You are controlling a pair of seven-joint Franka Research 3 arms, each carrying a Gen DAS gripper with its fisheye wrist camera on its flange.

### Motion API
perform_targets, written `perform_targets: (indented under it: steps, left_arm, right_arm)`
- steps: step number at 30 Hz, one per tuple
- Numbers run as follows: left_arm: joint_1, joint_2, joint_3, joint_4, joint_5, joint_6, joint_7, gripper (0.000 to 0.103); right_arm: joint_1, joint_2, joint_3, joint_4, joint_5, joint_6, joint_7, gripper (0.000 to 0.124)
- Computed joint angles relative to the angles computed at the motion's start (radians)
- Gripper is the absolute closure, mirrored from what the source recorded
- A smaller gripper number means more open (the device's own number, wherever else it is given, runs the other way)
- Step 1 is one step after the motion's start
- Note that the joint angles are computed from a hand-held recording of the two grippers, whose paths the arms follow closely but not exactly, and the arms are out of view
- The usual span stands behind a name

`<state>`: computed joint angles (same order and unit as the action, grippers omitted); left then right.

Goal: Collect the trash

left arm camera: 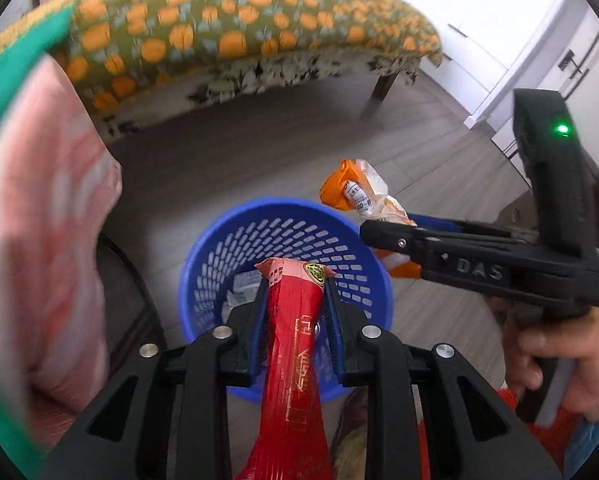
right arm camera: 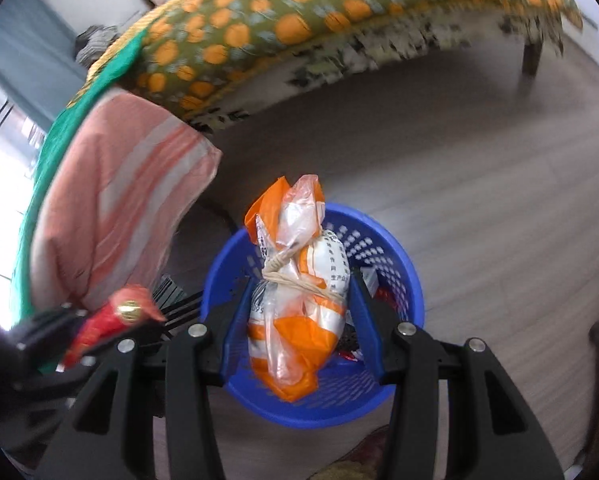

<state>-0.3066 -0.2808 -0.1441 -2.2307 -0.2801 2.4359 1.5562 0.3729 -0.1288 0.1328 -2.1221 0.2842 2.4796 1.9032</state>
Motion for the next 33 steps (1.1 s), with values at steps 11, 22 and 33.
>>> perform_targets:
  steps: [11, 22, 33]
  left_arm:
    - [0.007, -0.033, -0.023, -0.056, 0.020, 0.120, -0.034, 0.024]
    - [-0.031, -0.415, -0.032, -0.209, 0.189, 0.120, -0.174, 0.005]
    - [-0.062, -0.551, -0.041, -0.237, 0.338, 0.007, -0.347, 0.005]
  right_arm:
    - [-0.021, -0.047, -0.018, -0.137, 0.149, 0.066, 0.083, 0.027]
    - [-0.158, -0.393, 0.173, -0.119, -0.477, -0.138, 0.436, 0.025]
    - [-0.119, -0.708, 0.251, -0.316, -0.399, -0.086, 0.541, 0.026]
